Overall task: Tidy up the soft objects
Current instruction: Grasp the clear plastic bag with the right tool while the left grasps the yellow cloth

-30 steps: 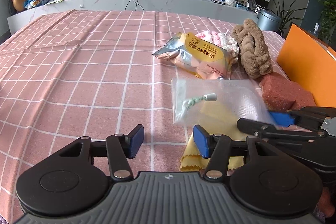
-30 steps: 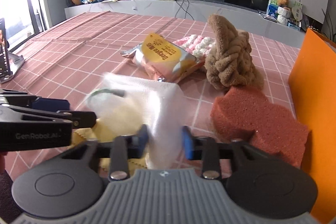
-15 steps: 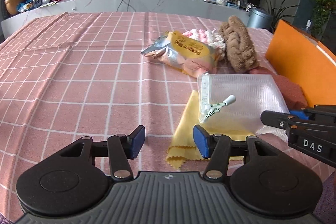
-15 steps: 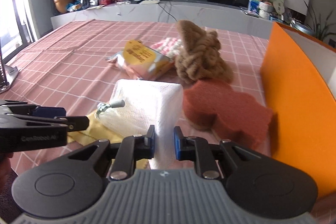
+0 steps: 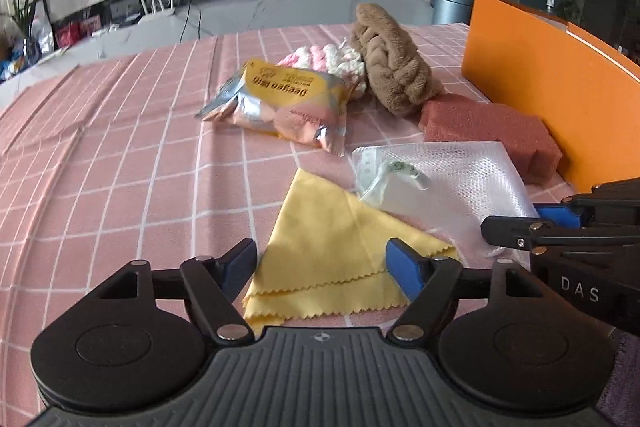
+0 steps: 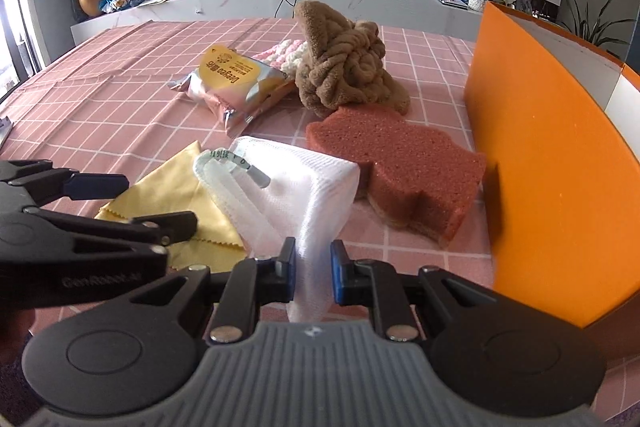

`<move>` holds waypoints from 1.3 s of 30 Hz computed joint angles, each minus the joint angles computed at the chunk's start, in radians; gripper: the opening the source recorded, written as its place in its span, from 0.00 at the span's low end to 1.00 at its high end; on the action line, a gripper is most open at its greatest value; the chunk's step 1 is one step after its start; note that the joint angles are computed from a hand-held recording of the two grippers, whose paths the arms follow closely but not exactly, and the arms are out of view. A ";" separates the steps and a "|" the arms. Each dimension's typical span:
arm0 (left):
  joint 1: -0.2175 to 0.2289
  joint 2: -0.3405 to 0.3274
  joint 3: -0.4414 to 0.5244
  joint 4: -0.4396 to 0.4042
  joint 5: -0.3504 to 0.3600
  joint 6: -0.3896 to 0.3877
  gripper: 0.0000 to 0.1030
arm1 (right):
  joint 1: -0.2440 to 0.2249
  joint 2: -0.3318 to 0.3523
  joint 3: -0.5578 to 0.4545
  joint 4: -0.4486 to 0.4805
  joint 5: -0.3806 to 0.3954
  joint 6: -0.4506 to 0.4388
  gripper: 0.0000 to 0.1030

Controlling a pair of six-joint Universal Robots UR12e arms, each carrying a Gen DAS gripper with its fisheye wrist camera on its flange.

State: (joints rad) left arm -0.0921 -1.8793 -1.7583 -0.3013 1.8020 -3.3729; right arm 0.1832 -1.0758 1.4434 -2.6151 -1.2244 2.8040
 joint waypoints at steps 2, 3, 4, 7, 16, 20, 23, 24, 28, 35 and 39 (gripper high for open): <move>0.001 -0.003 0.005 -0.002 -0.023 0.003 0.86 | -0.001 0.001 0.000 -0.001 0.007 0.003 0.15; 0.000 -0.005 0.007 0.002 -0.025 0.009 0.86 | -0.001 0.001 0.000 -0.002 0.007 0.003 0.15; 0.000 -0.006 0.007 0.005 -0.027 0.008 0.85 | -0.001 0.001 0.000 -0.003 0.007 0.005 0.15; 0.001 -0.007 0.005 0.015 -0.034 0.013 0.74 | -0.001 0.001 0.001 -0.004 0.009 0.006 0.15; -0.007 -0.008 -0.003 0.061 -0.055 0.016 0.02 | 0.003 0.001 0.003 -0.012 0.003 -0.009 0.16; 0.004 0.009 -0.017 0.050 -0.045 -0.094 0.02 | 0.002 -0.001 0.003 -0.007 0.005 0.001 0.13; 0.004 0.020 -0.024 0.051 -0.010 -0.120 0.02 | 0.000 -0.004 0.003 -0.001 0.010 0.017 0.09; 0.004 0.024 -0.026 0.053 -0.006 -0.123 0.02 | 0.000 -0.006 0.006 -0.008 0.011 0.018 0.09; 0.004 0.035 -0.029 0.050 0.008 -0.134 0.02 | -0.003 -0.019 0.023 -0.062 0.023 0.013 0.07; 0.000 0.058 -0.031 0.069 0.004 -0.148 0.02 | -0.020 -0.047 0.049 -0.155 0.067 0.030 0.05; -0.004 0.068 -0.029 0.083 0.007 -0.153 0.02 | -0.034 -0.065 0.065 -0.215 0.097 0.042 0.05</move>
State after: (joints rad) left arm -0.0963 -1.8110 -1.7871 -0.2184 1.8092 -3.5257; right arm 0.1492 -1.1405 1.5085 -2.8306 -1.1270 2.8457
